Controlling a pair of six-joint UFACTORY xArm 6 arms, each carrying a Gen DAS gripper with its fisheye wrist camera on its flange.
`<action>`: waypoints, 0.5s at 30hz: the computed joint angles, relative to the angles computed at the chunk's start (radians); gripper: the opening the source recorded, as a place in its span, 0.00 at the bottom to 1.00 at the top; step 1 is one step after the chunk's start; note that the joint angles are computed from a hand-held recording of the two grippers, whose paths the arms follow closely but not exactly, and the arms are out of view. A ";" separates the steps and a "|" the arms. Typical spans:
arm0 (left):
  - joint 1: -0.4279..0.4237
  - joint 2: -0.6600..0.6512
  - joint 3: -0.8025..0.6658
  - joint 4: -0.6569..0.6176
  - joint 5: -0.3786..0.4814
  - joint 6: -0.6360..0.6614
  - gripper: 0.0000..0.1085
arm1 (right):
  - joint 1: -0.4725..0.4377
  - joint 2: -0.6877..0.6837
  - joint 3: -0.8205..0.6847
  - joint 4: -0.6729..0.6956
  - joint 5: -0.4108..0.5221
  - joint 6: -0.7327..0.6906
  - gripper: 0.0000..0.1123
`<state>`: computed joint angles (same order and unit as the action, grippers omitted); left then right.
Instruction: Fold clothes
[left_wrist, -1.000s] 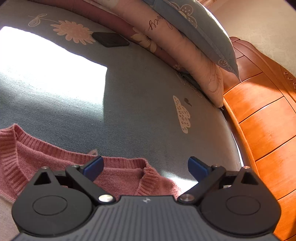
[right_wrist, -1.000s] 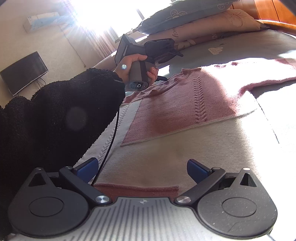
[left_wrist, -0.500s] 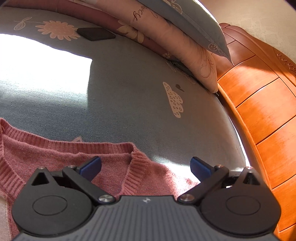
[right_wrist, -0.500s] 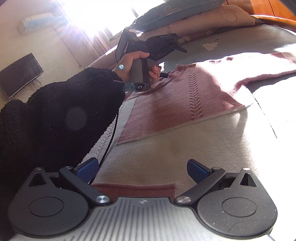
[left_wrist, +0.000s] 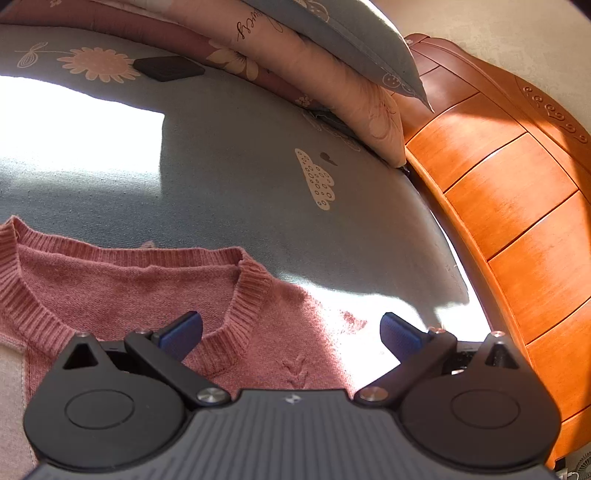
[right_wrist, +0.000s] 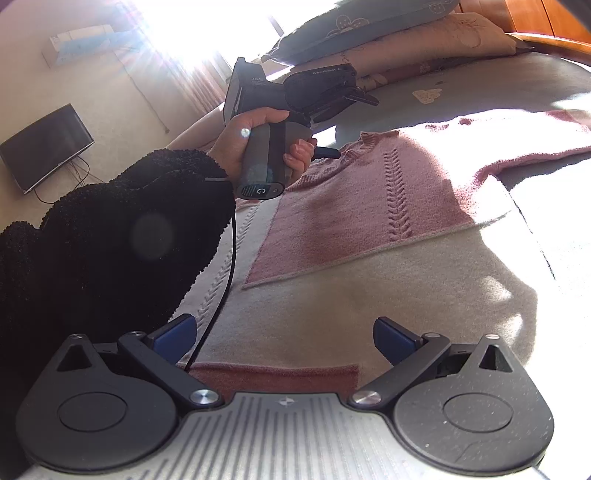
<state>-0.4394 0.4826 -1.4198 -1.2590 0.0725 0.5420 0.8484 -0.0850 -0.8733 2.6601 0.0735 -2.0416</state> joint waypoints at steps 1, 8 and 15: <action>0.000 -0.030 0.023 -0.069 0.014 0.071 0.93 | 0.001 0.000 0.000 -0.001 -0.001 0.002 0.92; 0.013 -0.112 0.121 -0.231 0.226 0.167 0.93 | 0.019 0.021 -0.007 -0.100 -0.005 0.107 0.92; -0.057 -0.045 0.027 -0.144 0.472 0.245 0.93 | 0.033 0.030 -0.011 -0.142 -0.017 0.137 0.92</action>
